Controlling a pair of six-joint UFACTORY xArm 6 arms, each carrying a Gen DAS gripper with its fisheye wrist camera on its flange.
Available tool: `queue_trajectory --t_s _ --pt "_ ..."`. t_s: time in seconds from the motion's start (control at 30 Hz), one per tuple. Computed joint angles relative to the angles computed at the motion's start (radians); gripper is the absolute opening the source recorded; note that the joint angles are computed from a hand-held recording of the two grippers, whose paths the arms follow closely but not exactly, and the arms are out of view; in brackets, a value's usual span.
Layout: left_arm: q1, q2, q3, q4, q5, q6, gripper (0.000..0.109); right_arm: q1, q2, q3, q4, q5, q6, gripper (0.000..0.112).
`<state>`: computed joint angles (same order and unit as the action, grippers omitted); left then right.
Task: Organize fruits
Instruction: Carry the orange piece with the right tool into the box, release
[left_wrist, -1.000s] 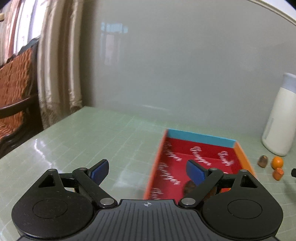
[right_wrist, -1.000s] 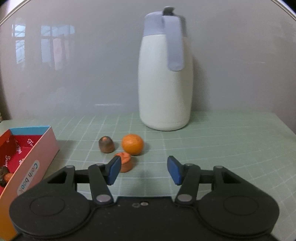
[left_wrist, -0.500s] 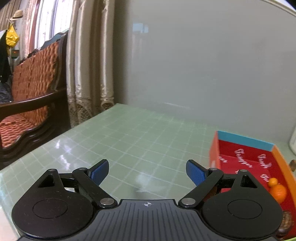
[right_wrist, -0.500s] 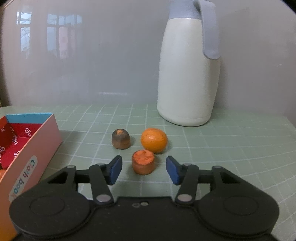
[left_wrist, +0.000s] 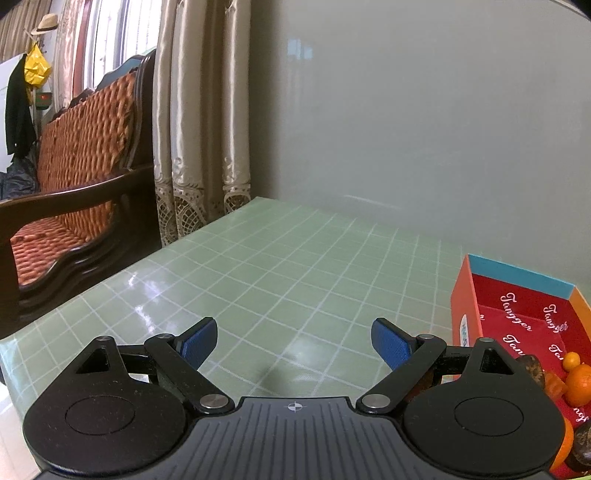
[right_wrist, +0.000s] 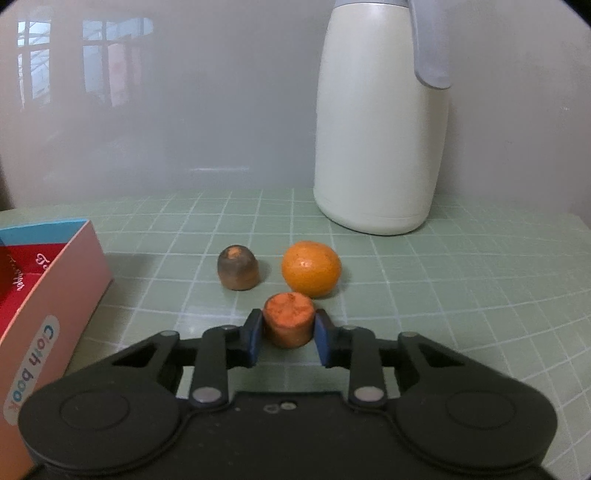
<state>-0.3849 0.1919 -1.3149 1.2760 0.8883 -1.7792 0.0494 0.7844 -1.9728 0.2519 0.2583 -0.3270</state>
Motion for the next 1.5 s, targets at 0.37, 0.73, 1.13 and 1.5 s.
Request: queue_trajectory --t_s 0.37,0.73,1.13,1.5 --pt "-0.021 0.010 -0.023 -0.013 0.016 0.027 0.090 0.034 -0.125 0.127 0.265 -0.036 -0.267 0.028" --pt "-0.044 0.007 -0.041 -0.017 0.044 0.052 0.092 0.088 -0.236 0.224 0.545 -0.043 -0.555 0.028" --pt "-0.048 -0.013 -0.021 -0.018 0.071 0.048 0.103 0.154 -0.303 0.286 0.773 -0.016 -0.803 0.028" --pt "-0.047 -0.016 -0.015 -0.024 0.082 0.057 0.103 0.241 -0.342 0.348 0.821 0.035 -0.909 0.028"
